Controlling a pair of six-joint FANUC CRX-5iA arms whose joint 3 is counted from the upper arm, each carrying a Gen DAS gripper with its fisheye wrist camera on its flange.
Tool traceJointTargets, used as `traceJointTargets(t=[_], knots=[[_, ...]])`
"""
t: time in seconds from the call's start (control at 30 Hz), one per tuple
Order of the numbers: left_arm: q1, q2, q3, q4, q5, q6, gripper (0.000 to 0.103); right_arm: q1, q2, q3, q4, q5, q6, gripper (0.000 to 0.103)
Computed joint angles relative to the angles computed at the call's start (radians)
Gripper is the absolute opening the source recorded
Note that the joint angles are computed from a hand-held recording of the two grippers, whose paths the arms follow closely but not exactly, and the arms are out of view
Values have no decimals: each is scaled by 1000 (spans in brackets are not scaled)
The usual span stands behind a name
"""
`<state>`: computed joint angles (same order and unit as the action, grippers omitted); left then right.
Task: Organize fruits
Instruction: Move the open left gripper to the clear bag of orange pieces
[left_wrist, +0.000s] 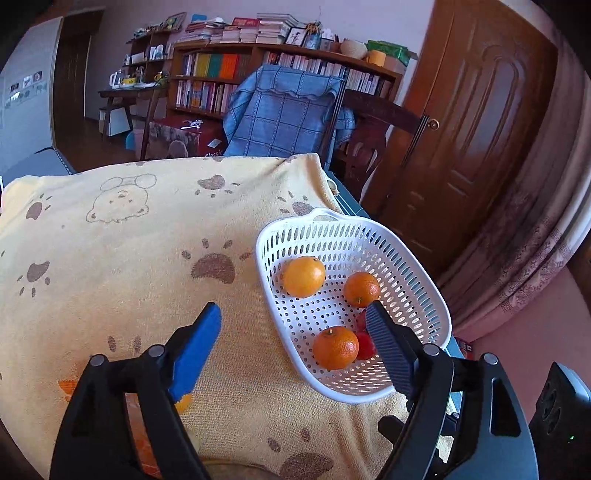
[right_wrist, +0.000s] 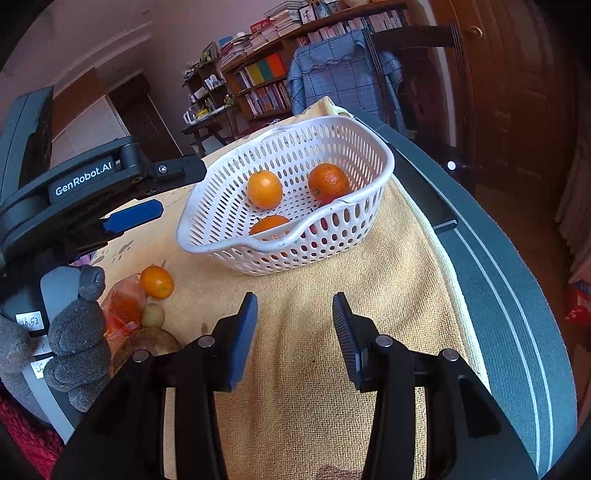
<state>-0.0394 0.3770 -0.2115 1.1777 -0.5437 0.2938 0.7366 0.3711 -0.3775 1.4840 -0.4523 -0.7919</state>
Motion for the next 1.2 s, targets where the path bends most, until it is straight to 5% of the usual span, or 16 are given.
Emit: traceJointTargets(t=[0.23,0.27,0.33,0.57,1.2], knots=[[18,-23,-26,-6,16,12,83,2,3,3,2,-2,1,44],[19,-28,-32,-5,22,9,85,2,3,4,4,-1,-1,49],[21,-39,-42,-3,36,4,88,-7,-3,-6,57,5,-50,76],[56,-64,-62,-9,48,25,90,-29,-13,-22,169,34,-133,77],[199,-116,-131,-55,78,115,91,-8,-1,-5,141,23,-75,77]])
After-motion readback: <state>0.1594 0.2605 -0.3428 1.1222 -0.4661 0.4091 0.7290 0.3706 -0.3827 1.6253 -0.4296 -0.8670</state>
